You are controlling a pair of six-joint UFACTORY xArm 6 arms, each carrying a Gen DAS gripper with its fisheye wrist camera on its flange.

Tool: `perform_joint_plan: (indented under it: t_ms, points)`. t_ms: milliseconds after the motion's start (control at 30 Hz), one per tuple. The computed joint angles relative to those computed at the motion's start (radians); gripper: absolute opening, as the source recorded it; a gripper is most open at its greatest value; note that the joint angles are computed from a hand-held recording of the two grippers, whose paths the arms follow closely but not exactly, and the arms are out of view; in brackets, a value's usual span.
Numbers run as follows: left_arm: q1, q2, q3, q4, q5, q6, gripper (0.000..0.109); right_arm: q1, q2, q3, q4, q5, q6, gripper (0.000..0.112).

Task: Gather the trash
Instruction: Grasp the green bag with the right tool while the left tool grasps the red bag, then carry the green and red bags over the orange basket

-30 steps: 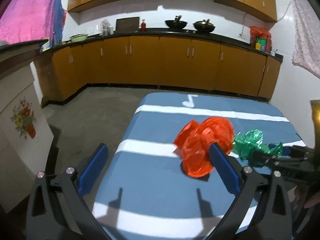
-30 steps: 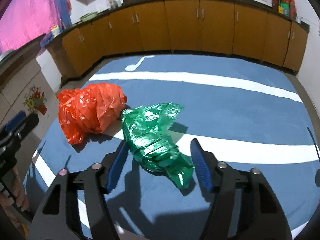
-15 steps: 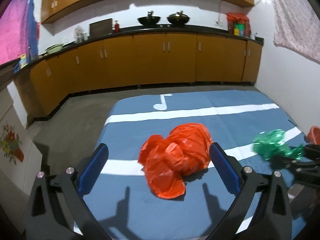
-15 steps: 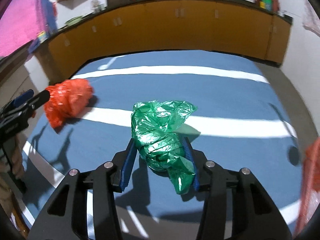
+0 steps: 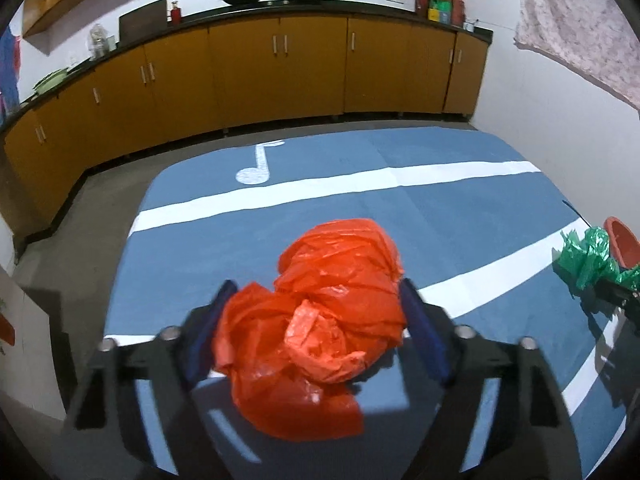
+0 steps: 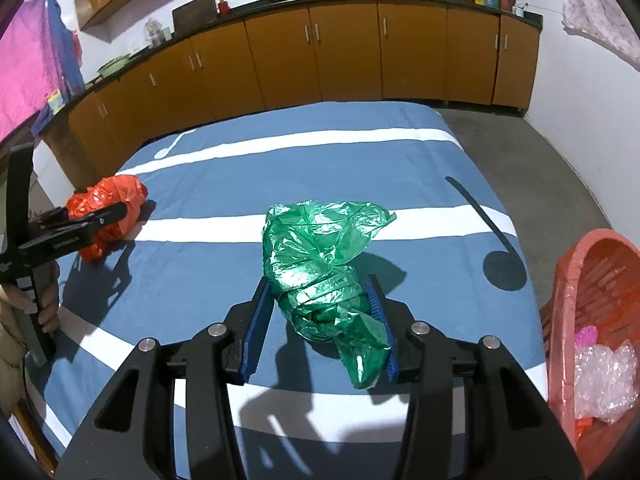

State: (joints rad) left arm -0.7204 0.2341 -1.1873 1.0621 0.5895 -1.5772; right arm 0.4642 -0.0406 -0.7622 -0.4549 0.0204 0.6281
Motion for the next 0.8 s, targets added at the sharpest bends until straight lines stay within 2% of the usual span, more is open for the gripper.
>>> perform_joint_plan:
  t_ms: [100,200,367,500,800]
  points:
    - [-0.011,0.005,-0.007,0.003,0.001,0.014,0.052,-0.007,-0.029,0.029,-0.029,-0.012,0.038,0.047]
    - [-0.030,0.013,-0.026,0.002,0.019,0.032,0.044,-0.023,-0.066,0.057,-0.098,-0.019,0.104,0.047]
    - [-0.081,0.002,-0.047,0.020,0.056,-0.001,0.042,-0.061,-0.156,0.114,-0.219,-0.026,0.221,0.047]
    - [-0.139,-0.007,-0.076,0.045,0.092,-0.028,0.042,-0.096,-0.264,0.170,-0.360,0.006,0.350,0.047]
    - [-0.265,0.059,-0.244,0.037,0.138,-0.016,0.042,-0.150,-0.536,0.322,-0.386,0.095,0.371,0.047]
